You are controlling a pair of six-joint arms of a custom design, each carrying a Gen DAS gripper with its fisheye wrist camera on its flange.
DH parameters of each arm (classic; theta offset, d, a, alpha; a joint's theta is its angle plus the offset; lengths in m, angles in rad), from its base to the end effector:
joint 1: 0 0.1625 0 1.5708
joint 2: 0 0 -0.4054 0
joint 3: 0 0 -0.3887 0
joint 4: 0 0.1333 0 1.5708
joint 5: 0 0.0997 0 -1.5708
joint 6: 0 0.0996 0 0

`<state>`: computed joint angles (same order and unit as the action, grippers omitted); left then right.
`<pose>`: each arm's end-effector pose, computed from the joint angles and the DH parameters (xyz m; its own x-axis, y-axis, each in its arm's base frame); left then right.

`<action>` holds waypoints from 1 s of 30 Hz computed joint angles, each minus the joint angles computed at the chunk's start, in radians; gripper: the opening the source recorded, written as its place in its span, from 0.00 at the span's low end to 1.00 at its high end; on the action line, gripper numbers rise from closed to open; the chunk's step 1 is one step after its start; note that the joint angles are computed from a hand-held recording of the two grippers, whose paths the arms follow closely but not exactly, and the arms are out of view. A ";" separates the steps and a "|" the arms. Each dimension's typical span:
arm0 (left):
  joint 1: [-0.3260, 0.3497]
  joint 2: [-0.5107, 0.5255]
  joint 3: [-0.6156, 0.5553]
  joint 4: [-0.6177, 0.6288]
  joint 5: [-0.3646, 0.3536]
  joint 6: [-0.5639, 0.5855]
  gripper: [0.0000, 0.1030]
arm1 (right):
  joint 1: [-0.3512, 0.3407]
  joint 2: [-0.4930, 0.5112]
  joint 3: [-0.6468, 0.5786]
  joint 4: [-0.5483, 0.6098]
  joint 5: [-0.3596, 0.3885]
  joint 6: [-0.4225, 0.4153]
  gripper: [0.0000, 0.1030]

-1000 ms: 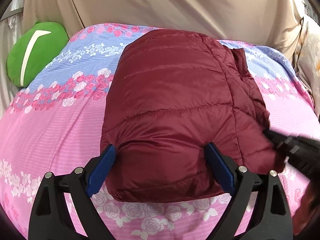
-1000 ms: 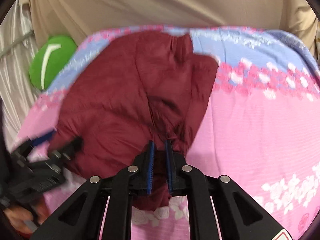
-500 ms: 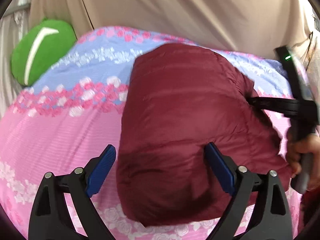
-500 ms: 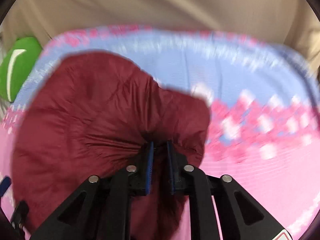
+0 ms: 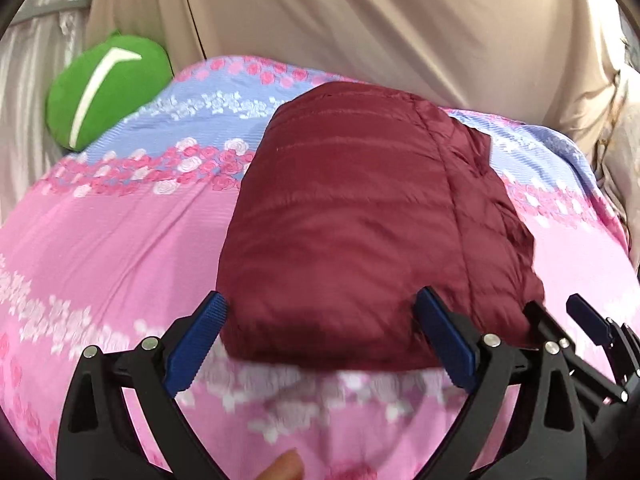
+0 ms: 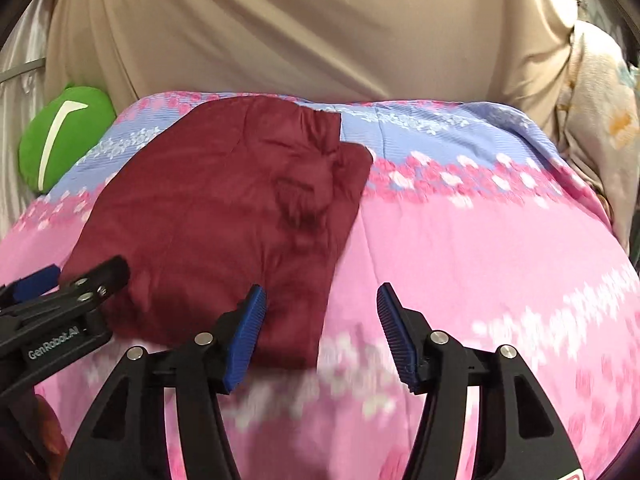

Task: Fold large clothes

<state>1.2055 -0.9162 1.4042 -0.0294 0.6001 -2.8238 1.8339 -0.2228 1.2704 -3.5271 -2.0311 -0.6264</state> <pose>-0.0118 -0.6341 0.1876 -0.7028 -0.3357 -0.6272 0.3976 0.5457 -0.7376 0.2736 -0.6733 -0.0608 -0.6809 -0.2627 0.6836 -0.6901 0.5426 -0.4789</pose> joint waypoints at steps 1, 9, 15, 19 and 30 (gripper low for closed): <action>-0.006 -0.002 0.021 -0.019 -0.013 0.008 0.91 | 0.000 0.003 0.011 -0.020 -0.012 -0.016 0.58; -0.020 -0.012 0.128 -0.159 -0.102 0.035 0.90 | -0.005 -0.010 0.091 -0.054 -0.045 -0.009 0.59; -0.033 -0.028 0.179 -0.276 -0.131 0.113 0.90 | 0.000 0.004 0.095 -0.118 -0.059 -0.034 0.61; -0.030 -0.031 0.179 -0.258 -0.119 0.091 0.90 | -0.001 0.006 0.098 -0.133 -0.058 -0.038 0.62; -0.037 -0.040 0.211 -0.341 -0.136 0.161 0.89 | -0.003 0.004 0.101 -0.143 -0.062 -0.043 0.62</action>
<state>1.1682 -0.9566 1.6152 -0.3707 0.4641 -2.6625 1.8312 -0.2186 1.3712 -3.6700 -2.0927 -0.6690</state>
